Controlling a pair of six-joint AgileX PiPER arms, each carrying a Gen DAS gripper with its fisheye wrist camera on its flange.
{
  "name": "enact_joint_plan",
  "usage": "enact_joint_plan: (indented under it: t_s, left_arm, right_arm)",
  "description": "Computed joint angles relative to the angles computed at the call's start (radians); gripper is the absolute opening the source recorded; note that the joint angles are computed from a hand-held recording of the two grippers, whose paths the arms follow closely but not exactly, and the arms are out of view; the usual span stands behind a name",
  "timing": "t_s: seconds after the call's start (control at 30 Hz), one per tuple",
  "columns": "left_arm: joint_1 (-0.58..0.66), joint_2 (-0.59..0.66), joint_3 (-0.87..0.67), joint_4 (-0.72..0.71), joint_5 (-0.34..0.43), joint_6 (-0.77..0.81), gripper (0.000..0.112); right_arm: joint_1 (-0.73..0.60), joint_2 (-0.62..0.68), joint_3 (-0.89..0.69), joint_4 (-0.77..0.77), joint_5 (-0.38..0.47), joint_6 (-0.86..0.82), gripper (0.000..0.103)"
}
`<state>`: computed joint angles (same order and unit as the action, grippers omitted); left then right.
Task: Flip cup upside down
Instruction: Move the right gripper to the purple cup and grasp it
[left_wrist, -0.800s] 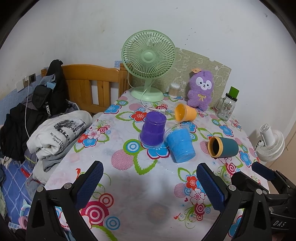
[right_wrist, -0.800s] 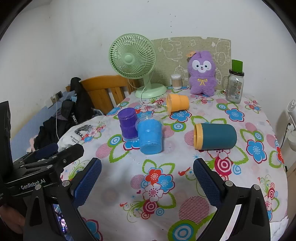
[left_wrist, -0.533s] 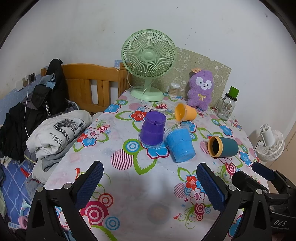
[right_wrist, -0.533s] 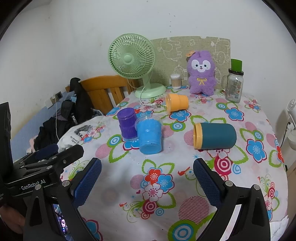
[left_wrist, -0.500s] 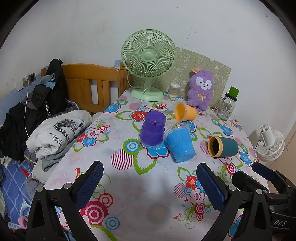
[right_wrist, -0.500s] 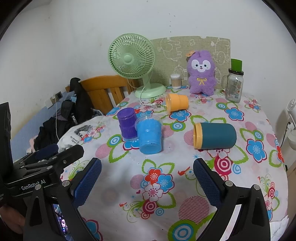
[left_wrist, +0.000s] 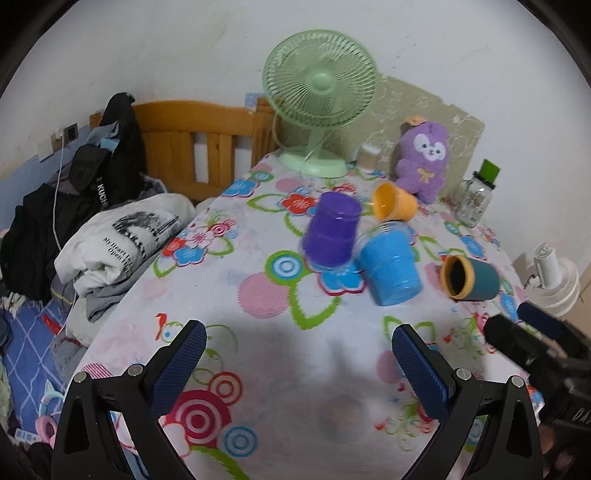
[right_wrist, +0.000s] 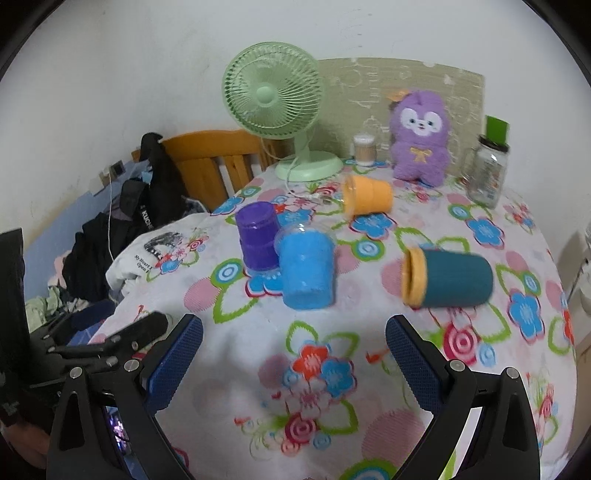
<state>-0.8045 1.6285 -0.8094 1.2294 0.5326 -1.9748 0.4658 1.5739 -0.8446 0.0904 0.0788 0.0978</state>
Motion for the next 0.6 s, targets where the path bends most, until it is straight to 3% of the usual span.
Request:
enact_joint_plan:
  t_s: [0.17, 0.33, 0.53, 0.6]
  left_arm:
    - [0.071, 0.025, -0.005, 0.006, -0.032, 0.019, 0.102]
    - [0.170, 0.071, -0.039, -0.012, -0.078, 0.086, 0.102]
    - [0.270, 0.141, -0.105, -0.072, -0.120, 0.196, 0.102]
    - [0.294, 0.157, -0.117, -0.095, -0.136, 0.222, 0.102]
  right_arm:
    - [0.014, 0.133, -0.195, -0.014, 0.081, -0.047, 0.100]
    - [0.002, 0.311, -0.444, 0.153, 0.212, -0.254, 0.100]
    - [-0.003, 0.560, -0.813, 0.132, 0.427, -0.245, 0.100]
    - [0.009, 0.617, -0.902, 0.069, 0.443, -0.200, 0.100]
